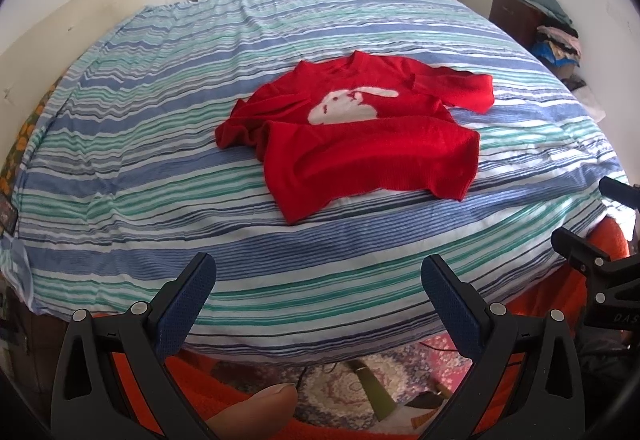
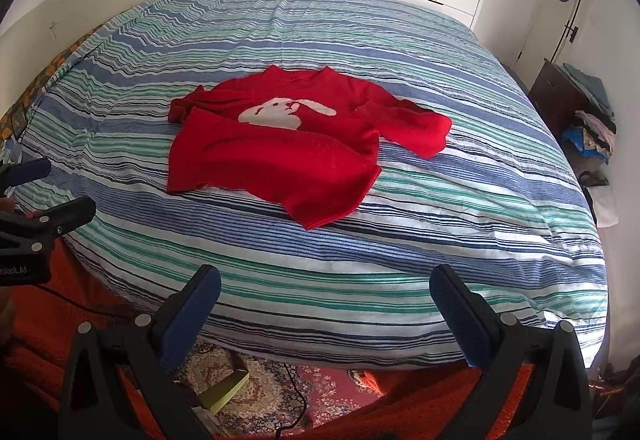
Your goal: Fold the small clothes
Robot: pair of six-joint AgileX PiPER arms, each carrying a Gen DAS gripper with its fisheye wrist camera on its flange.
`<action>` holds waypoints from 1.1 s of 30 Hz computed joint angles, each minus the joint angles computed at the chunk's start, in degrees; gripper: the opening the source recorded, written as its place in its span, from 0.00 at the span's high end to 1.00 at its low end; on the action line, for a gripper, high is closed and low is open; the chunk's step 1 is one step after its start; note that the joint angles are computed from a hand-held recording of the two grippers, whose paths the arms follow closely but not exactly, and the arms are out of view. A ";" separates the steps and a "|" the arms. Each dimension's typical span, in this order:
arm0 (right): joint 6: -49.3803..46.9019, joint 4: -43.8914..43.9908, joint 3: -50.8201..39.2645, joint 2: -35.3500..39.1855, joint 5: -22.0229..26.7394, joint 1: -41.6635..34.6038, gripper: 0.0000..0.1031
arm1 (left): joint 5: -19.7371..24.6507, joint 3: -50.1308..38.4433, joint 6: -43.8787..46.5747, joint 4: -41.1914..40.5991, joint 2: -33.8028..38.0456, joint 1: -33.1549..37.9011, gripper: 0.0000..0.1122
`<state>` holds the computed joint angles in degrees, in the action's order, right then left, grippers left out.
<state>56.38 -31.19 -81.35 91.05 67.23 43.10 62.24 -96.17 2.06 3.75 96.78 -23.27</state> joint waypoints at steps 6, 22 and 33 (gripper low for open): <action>-0.30 0.68 0.10 0.32 -0.56 -0.64 0.00 | 0.26 -0.21 -0.26 0.58 0.12 -0.57 0.09; -0.18 0.74 0.05 0.31 -0.47 -0.72 0.00 | 0.12 -0.05 -0.12 0.83 -0.15 -0.78 0.09; -0.54 1.13 -0.58 0.69 -0.10 -0.56 0.00 | 0.10 -0.04 0.16 0.61 -0.06 -0.61 0.09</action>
